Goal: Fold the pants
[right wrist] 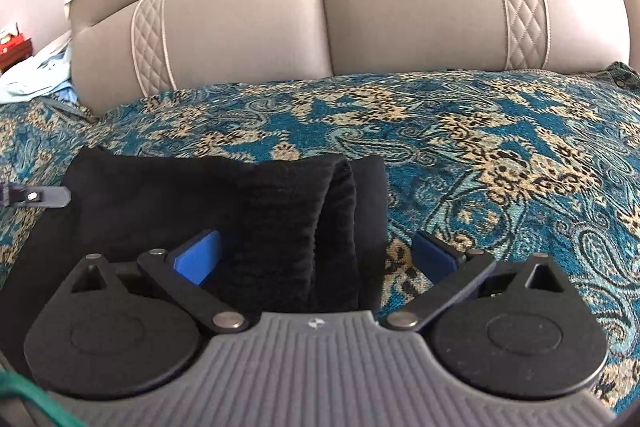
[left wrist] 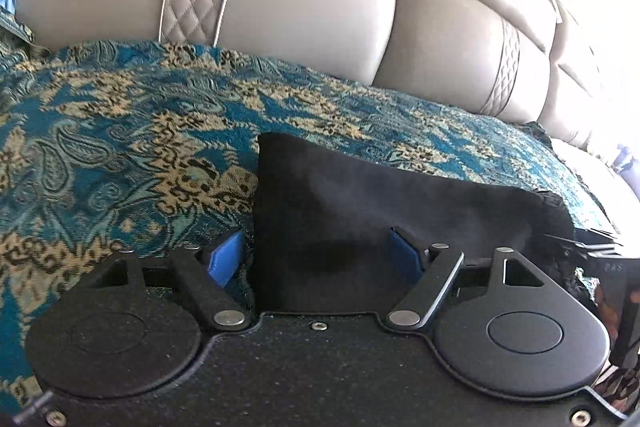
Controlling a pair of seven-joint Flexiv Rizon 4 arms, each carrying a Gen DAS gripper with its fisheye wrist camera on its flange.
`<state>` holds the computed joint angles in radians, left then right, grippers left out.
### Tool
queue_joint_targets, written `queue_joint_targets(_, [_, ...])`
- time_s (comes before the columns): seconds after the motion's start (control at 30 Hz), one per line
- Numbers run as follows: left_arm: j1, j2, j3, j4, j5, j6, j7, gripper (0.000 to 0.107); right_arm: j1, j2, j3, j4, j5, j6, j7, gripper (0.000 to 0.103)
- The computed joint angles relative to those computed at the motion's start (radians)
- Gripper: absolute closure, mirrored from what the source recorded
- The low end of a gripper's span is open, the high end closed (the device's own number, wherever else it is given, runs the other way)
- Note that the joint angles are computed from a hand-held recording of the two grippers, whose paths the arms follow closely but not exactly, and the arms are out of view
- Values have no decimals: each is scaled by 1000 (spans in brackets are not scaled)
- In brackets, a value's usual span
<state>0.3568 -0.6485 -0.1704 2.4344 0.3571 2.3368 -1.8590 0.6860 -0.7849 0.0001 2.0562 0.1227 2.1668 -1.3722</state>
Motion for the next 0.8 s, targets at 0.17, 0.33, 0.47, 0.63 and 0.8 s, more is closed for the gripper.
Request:
queue_joint_targets(0.17, [-27,-34,13,-43,-8,10,35,38,15,-10,2,7,-7,30,-34,6])
queue_joint_targets(0.33, [39,-59,-38,-78,59,-7,32,39,8,-11,16,9,-5,45,-46,13])
queue_joint_targets(0.47, [116,-94,-97,-114,124,-23,8,39,-50,-8,57,11,-37,56,-12,21])
queue_joint_targets(0.63, [145,-114,-127,-132,135,-25,-23,41,-114,-20,99,-2,-80,72,59,38])
queue_joint_targets(0.8, [24,-90,-28,-88,0,45,-30,84,-176,-22,144,-11,-161,60,141,62])
